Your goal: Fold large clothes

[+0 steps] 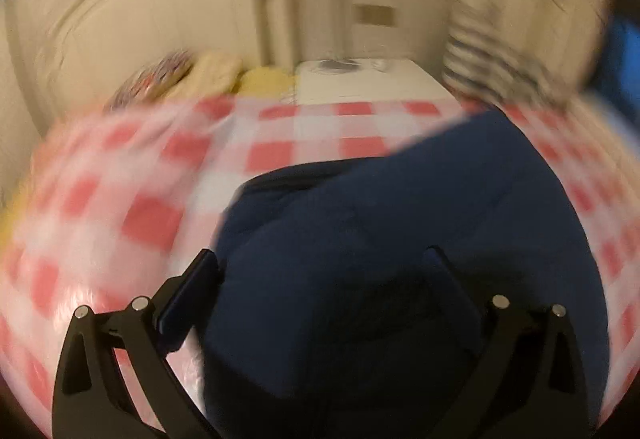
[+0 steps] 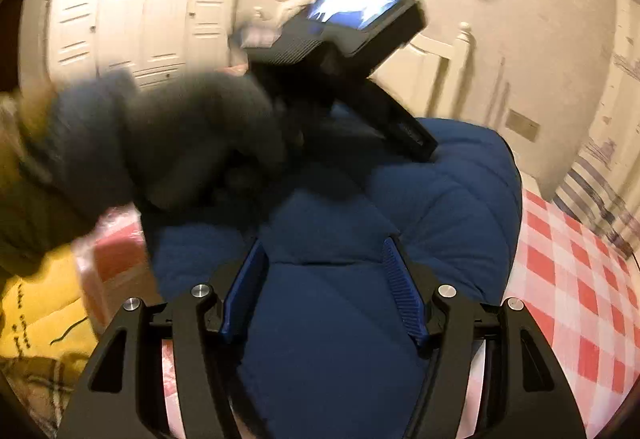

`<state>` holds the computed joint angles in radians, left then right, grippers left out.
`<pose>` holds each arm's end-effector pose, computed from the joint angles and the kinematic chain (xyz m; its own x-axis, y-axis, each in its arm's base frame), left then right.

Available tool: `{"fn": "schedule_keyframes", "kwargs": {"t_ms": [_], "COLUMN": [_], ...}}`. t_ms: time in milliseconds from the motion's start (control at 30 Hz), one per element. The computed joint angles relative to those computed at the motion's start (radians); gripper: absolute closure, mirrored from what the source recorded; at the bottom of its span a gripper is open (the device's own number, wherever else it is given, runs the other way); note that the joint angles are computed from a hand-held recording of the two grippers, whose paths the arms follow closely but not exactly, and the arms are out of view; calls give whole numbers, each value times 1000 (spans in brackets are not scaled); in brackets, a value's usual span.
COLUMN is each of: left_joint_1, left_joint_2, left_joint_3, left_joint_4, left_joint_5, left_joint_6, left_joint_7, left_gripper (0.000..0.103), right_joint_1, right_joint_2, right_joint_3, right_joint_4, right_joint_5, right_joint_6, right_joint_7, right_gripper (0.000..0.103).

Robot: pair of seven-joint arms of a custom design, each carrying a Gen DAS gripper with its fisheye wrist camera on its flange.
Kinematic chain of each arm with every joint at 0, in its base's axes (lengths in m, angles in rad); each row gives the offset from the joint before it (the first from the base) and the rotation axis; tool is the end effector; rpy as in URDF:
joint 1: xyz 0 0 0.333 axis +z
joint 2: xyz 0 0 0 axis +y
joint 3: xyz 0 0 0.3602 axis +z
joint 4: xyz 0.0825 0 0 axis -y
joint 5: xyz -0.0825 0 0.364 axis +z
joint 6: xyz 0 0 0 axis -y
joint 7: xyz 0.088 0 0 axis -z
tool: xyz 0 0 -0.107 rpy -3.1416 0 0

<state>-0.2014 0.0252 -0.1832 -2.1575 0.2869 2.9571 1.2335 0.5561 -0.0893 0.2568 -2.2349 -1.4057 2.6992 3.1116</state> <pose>0.5244 -0.2316 0.5326 -0.3040 -0.9526 0.0066 -0.6765 0.2111 -0.7055 0.3287 0.4004 0.4998 0.3564 -0.9215 0.1544 -0.4658 -0.3185 -0.8256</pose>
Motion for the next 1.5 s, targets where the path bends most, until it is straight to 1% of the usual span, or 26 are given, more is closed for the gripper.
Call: {"fn": "schedule_keyframes", "kwargs": {"t_ms": [33, 67, 100, 133, 233, 333, 367, 467, 500, 567, 633, 700, 733, 767, 833, 900, 967, 1033, 1100, 1200, 1233, 1267, 1300, 1367, 1433, 1500], "left_joint_1": [2, 16, 26, 28, 26, 23, 26, 30, 30, 29, 30, 30, 31, 33, 42, 53, 54, 44, 34, 29, 29, 30, 31, 29, 22, 18], "left_joint_2": [-7, -8, -6, -5, 0, 4, 5, 6, 5, 12, 13, 13, 12, 14, 28, 36, 35, 25, 15, 8, 9, 10, 11, 13, 16, 13], "left_joint_3": [14, 10, -4, -9, -8, -6, -12, -22, -22, -21, -23, -19, -20, -18, -18, -25, -25, -21, -15, -11, -11, -11, -12, -7, 6, 13], "left_joint_4": [-8, -26, -35, -36, -27, -21, -19, -20, -23, -16, -13, -12, -14, -12, 9, 26, 27, 11, -11, -25, -24, -22, -21, -20, -19, -24], "left_joint_5": [-6, -82, -218, -317, -349, -347, -411, -562, -586, -621, -662, -678, -701, -716, -768, -854, -876, -839, -769, -709, -698, -699, -698, -662, -544, -452], "left_joint_6": [-2, 20, 27, 21, -3, -18, -24, -24, -21, -20, -27, -30, -24, -27, -65, -101, -106, -81, -42, -15, -16, -19, -20, -18, -16, -9], "left_joint_7": [-41, -11, 89, 168, 203, 206, 256, 366, 381, 405, 435, 433, 439, 442, 469, 531, 545, 517, 460, 413, 404, 405, 404, 372, 277, 205], "left_gripper": [2, 2, 2, 2, 2, 2, 2, 2, 2, 2, 2, 2, 2, 2, 2, 2, 2, 2, 2, 2, 2, 2, 2, 2, 2, 2], "right_joint_1": [23, 69, 112, 123, 94, 49, 33, -12, -44, -107, -251, -404, -435, -434, -371, -295, -208, -171, -97, -10, 12, 1, -31, -22, -57, -43], "right_joint_2": [-4, -13, -22, -37, -86, -130, -137, -109, -84, -19, 53, 154, 232, 278, 328, 337, 331, 321, 300, 236, 229, 233, 247, 300, 322, 327], "right_joint_3": [-28, -84, -144, -174, -183, -238, -252, -272, -261, -235, -119, 35, 87, 105, 44, -27, -116, -159, -241, -367, -399, -398, -362, -365, -338, -346], "right_joint_4": [-4, -9, -16, -23, -45, -53, -46, -4, 21, 81, 151, 216, 265, 303, 341, 377, 381, 373, 379, 320, 315, 320, 334, 364, 333, 355], "right_joint_5": [-6, -7, -34, -91, -153, -265, -250, -130, -84, 37, 165, 461, 619, 760, 967, 1029, 1118, 1198, 1252, 1072, 1036, 1006, 1031, 1085, 986, 954], "right_joint_6": [17, 46, 88, 119, 111, 161, 170, 183, 195, 219, 236, 248, 189, 140, 139, 84, 69, 75, 55, 194, 207, 196, 156, 68, 153, 113], "right_joint_7": [-7, -20, -4, 61, 158, 320, 310, 174, 123, -33, -193, -512, -687, -851, -1034, -1101, -1189, -1248, -1266, -1052, -1014, -973, -996, -1083, -973, -950], "right_gripper": [42, 42, 43, 43, 43, 44, 45, 64, 71, 72, 72, 72, 71, 71, 71, 71, 71, 71, 71, 71, 71, 71, 71, 71, 70, 70]}}
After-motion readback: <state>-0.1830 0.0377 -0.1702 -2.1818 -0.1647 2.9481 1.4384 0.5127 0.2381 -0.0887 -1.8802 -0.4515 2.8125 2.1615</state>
